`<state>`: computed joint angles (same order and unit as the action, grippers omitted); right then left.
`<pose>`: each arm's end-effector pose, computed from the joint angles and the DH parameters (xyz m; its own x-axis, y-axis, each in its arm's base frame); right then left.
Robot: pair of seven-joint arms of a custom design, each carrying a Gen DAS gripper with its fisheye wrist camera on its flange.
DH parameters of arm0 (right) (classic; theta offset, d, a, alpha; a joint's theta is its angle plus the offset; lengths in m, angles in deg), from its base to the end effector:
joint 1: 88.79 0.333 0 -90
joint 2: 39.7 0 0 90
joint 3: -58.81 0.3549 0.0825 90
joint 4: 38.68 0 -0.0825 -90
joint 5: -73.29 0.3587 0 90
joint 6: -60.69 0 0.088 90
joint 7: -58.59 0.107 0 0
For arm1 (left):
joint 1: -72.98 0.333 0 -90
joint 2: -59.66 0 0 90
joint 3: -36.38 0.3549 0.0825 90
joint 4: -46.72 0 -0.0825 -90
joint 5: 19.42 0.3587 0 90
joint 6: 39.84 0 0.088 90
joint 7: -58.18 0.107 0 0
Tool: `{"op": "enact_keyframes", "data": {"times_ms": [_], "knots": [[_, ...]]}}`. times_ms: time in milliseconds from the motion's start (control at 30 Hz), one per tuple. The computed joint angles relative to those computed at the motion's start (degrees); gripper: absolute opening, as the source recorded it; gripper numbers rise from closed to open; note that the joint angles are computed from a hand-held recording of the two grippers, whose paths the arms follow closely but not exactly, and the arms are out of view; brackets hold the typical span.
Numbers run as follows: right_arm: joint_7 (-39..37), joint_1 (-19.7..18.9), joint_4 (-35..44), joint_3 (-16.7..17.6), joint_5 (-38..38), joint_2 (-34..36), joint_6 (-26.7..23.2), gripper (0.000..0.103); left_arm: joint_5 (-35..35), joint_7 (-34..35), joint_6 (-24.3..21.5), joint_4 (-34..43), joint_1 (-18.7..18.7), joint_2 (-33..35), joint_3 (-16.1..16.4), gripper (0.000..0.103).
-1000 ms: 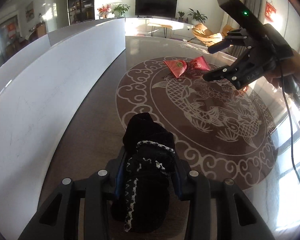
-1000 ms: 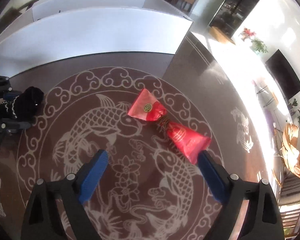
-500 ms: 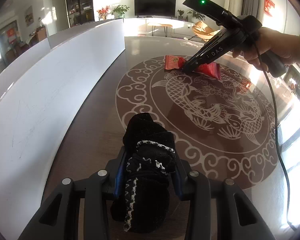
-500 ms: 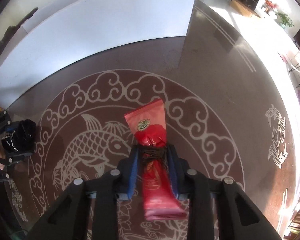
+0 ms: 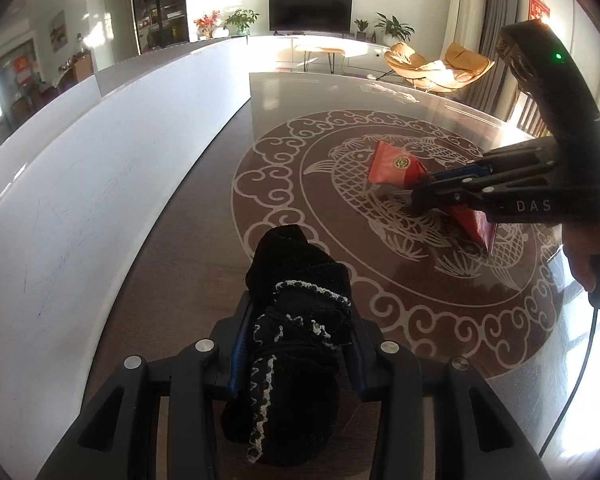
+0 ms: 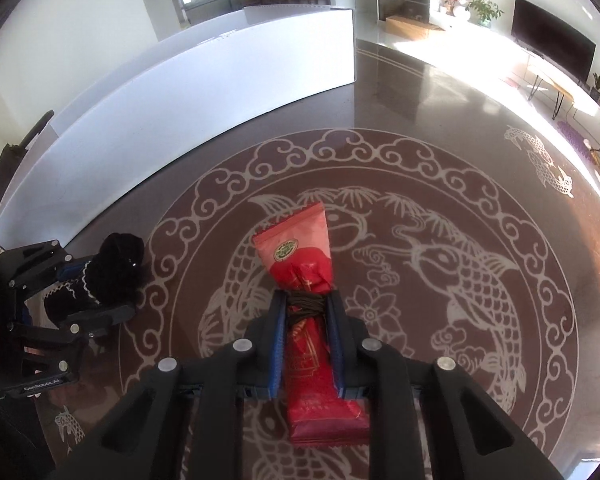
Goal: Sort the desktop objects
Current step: 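Close the right tool on the red tea packet while the left tool holds the hat, then carry the hat and red packet over the white bin and open both tools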
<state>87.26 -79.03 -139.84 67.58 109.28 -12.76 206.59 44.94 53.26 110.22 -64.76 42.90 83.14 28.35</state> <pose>0.6537 0.1958 0.3813 0.7937 -0.5971 -0.1162 -0.5586 -0.6398 -0.5279 0.4902 -0.4007 0.3444 0.0813 -0.9966 0.0114 -0.7842 -0.0710 -0.6164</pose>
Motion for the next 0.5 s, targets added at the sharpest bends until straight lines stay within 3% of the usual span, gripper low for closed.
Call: {"op": "enact_keyframes", "data": {"times_ms": [200, 300, 333, 367, 400, 433, 500], "knots": [[-3.57, -1.98, -8.79, 1.65, 8.82, -5.45, 5.43, 0.020, -0.15, 0.25, -0.18, 0.22, -0.05, 0.14, 0.04, 0.040], [-3.73, -0.43, -11.07, 2.02, 11.43, -6.85, 9.26, 0.024, -0.10, 0.16, -0.04, 0.28, 0.00, 0.17, 0.11, 0.040], [-5.16, -1.10, -11.66, 2.49, 13.65, -7.20, 9.78, 0.037, 0.16, -0.27, 0.33, 0.11, 0.02, 0.08, 0.21, 0.040], [-7.28, -1.86, -12.83, 3.27, 16.91, -8.27, 10.68, 0.060, 0.57, -0.97, 0.94, -0.13, 0.10, -0.02, 0.36, 0.040], [-10.49, -2.28, -13.70, 4.22, 21.10, -8.90, 12.88, 0.072, 1.23, -1.98, 1.79, -0.49, 0.21, -0.14, 0.59, 0.040], [-14.58, -2.48, -14.62, 5.07, 25.61, -9.65, 15.92, 0.091, 1.80, -2.88, 2.65, -0.71, 0.39, -0.20, 0.77, 0.040], [-23.98, -2.79, -15.14, 6.35, 34.43, -10.61, 20.56, 0.098, 3.05, -4.65, 3.98, -1.25, 0.60, -0.40, 1.07, 0.040]]}}
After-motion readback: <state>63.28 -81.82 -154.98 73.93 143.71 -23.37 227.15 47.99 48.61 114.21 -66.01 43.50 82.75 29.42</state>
